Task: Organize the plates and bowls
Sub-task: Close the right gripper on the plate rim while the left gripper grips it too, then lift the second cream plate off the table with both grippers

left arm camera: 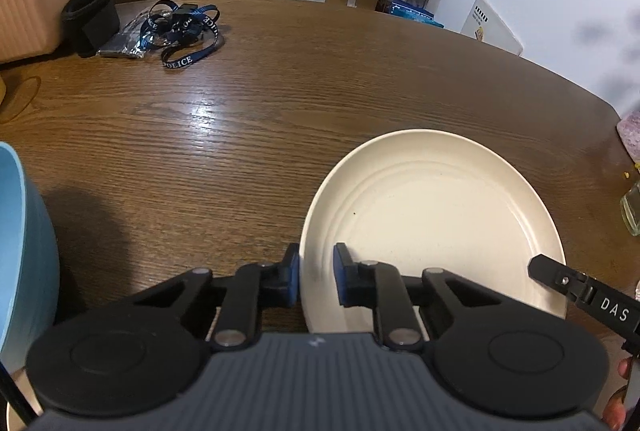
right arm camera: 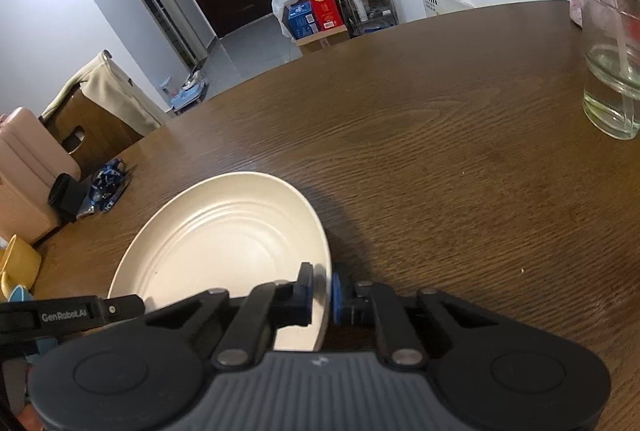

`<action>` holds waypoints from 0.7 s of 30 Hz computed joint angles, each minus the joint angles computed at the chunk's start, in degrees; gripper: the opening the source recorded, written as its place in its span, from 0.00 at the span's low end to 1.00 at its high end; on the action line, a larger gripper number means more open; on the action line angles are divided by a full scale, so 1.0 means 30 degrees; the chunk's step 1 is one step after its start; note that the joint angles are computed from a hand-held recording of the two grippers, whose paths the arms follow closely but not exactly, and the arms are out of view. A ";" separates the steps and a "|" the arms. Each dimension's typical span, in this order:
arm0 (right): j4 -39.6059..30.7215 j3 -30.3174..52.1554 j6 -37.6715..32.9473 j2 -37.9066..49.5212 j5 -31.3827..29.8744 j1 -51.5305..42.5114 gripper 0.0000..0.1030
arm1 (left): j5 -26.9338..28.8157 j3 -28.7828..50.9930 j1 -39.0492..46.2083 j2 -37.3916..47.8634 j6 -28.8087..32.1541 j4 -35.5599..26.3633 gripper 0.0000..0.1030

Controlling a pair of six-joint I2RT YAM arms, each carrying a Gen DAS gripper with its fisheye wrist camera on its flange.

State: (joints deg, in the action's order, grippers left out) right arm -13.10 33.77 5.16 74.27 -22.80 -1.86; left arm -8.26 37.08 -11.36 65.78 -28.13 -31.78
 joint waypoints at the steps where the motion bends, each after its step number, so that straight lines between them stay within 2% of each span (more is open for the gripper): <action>1: -0.0071 -0.0044 -0.0024 -0.0155 -0.0062 -0.0066 0.08 | -0.0010 -0.0003 0.0016 -0.0165 0.0025 -0.0103 0.16; 12: -0.2854 -0.0044 -0.0240 -0.4161 -0.0779 -0.0714 0.08 | -0.0812 0.0351 -0.0505 -0.3384 -0.0092 -0.2446 0.14; 21: -0.6920 0.0556 0.0012 -0.8985 -0.1382 -0.0861 0.08 | -0.2134 0.1422 -0.1675 -0.7681 -0.0507 -0.6436 0.14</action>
